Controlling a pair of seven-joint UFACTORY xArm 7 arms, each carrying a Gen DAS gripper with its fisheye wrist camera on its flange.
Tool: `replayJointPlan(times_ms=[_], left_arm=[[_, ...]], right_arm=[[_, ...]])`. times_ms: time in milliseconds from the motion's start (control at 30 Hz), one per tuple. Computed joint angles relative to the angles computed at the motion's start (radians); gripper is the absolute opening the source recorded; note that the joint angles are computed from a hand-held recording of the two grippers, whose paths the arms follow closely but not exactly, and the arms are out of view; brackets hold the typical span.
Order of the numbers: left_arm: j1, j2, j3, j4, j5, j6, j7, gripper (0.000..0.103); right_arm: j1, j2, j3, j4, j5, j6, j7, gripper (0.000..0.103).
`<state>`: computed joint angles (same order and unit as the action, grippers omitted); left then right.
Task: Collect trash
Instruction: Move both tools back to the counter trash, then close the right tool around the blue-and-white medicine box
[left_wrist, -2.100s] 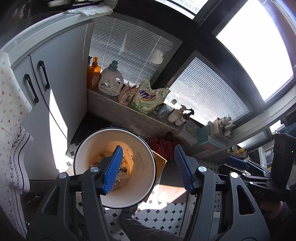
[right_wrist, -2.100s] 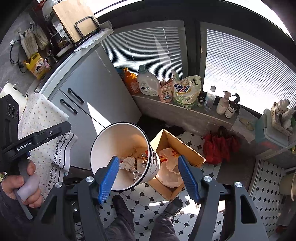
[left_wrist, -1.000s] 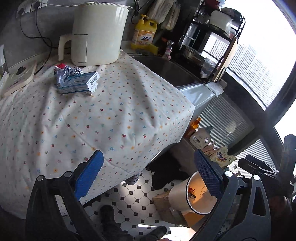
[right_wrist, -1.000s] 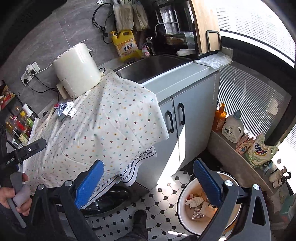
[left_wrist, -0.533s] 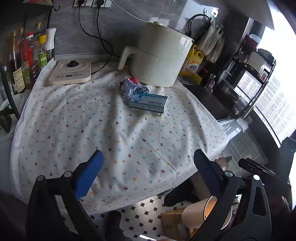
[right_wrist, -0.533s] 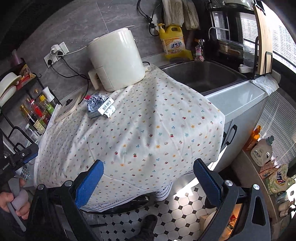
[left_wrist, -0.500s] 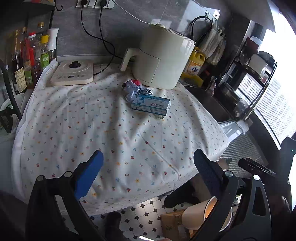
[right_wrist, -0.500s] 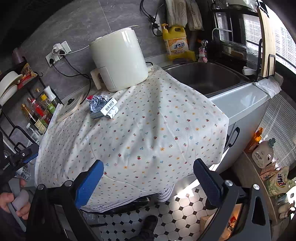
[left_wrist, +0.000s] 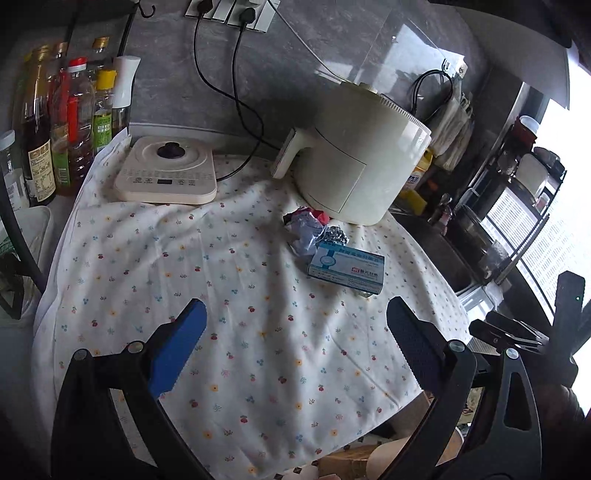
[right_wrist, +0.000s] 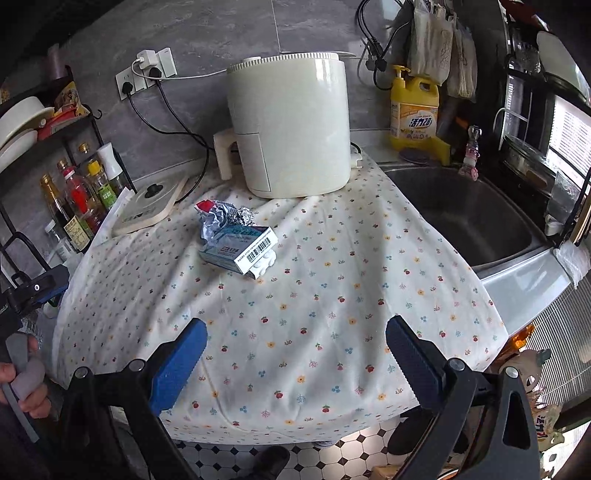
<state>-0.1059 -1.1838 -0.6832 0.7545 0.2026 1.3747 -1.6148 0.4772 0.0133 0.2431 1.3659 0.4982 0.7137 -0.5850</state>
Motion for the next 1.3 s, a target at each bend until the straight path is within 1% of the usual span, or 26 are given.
replayJointPlan(times_ms=[133,267,433,633,833,967,1133,1167,1200,1233,1300], left_arm=[[-0.032,-0.046,0.079,-0.075,0.04,-0.041,0.054,0.097],[-0.042,-0.091,0.154,-0.133,0.065,-0.077,0.123,0.097],[-0.024,-0.149,0.227,-0.192,0.078,-0.119,0.203,0.097],[0.007,-0.195,0.298,-0.264,0.063,-0.183,0.291,0.097],[0.019,-0.222,0.337,-0.335,0.019,-0.237,0.351,0.097],[0.025,-0.24,0.361,-0.374,-0.007,-0.262,0.379,0.097],[0.034,-0.222,0.38,-0.398,-0.029,-0.311,0.42,0.097],[0.035,-0.215,0.38,-0.399,-0.033,-0.32,0.425,0.097],[0.036,-0.211,0.38,-0.402,-0.037,-0.324,0.43,0.097],[0.037,-0.208,0.38,-0.404,-0.042,-0.329,0.432,0.097],[0.038,-0.211,0.382,-0.412,-0.052,-0.337,0.431,0.097]], right_arm=[[0.028,0.084,0.022,0.082,-0.083,-0.029,0.053,0.095],[0.054,0.177,0.04,0.193,-0.162,0.0,0.083,0.095],[0.093,0.288,0.057,0.331,-0.237,0.042,0.072,0.095],[0.155,0.418,0.046,0.483,-0.334,0.103,0.088,0.095],[0.203,0.518,0.039,0.604,-0.383,0.174,0.061,0.095],[0.229,0.583,0.035,0.685,-0.395,0.22,0.031,0.095],[0.264,0.664,0.017,0.791,-0.4,0.265,0.051,0.095],[0.263,0.674,0.02,0.805,-0.39,0.28,0.052,0.094],[0.261,0.684,0.023,0.82,-0.38,0.301,0.051,0.087],[0.261,0.685,0.023,0.823,-0.372,0.31,0.055,0.084],[0.253,0.667,0.024,0.793,-0.354,0.297,0.061,0.082]])
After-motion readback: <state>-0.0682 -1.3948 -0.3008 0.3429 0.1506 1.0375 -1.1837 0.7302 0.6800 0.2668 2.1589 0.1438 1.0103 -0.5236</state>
